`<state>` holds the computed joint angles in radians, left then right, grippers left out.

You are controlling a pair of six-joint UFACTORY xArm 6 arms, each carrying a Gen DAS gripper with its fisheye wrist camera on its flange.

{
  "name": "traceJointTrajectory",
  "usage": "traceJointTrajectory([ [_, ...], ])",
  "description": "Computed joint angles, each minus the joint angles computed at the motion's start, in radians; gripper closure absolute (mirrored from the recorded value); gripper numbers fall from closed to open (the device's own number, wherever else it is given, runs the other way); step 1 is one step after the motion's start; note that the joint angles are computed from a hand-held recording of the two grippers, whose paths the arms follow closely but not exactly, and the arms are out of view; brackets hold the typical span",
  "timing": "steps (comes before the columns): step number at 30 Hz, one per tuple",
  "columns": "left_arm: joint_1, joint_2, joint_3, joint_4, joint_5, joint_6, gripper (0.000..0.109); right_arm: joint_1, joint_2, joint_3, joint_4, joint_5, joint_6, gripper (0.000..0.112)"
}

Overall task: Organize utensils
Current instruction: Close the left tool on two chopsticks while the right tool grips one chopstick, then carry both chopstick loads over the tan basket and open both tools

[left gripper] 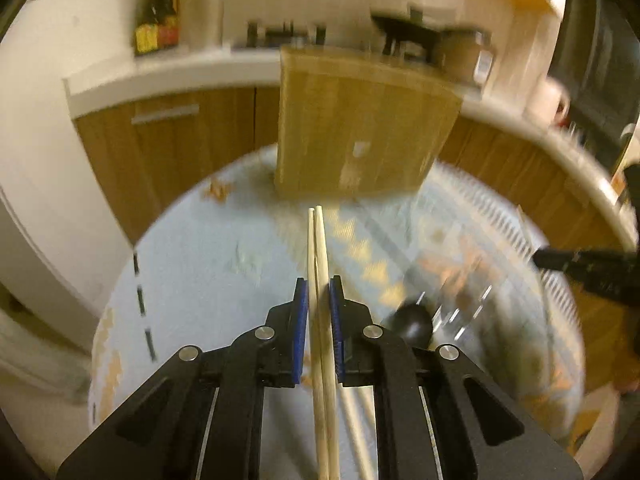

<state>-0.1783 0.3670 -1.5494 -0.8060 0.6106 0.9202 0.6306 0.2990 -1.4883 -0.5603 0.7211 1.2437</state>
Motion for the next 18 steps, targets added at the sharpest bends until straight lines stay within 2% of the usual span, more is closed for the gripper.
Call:
traceJointTrajectory([
  [4,-0.003,-0.021,-0.016,-0.224,-0.045,0.134,0.100,-0.004,-0.034,0.006,-0.170,-0.052,0.104,0.108],
  [10,-0.039,0.023,-0.153,-0.375,-0.152,0.187,0.100,-0.022,-0.003,-0.122,-0.333,-0.083,0.182,0.108],
  [14,-0.069,0.117,-0.346,-0.437,-0.215,0.193,0.100,-0.051,0.060,-0.276,-0.448,-0.072,0.209,0.108],
  [18,-0.093,0.274,-0.613,-0.393,-0.247,0.114,0.100,-0.084,0.158,-0.459,-0.516,-0.070,0.211,0.108],
])
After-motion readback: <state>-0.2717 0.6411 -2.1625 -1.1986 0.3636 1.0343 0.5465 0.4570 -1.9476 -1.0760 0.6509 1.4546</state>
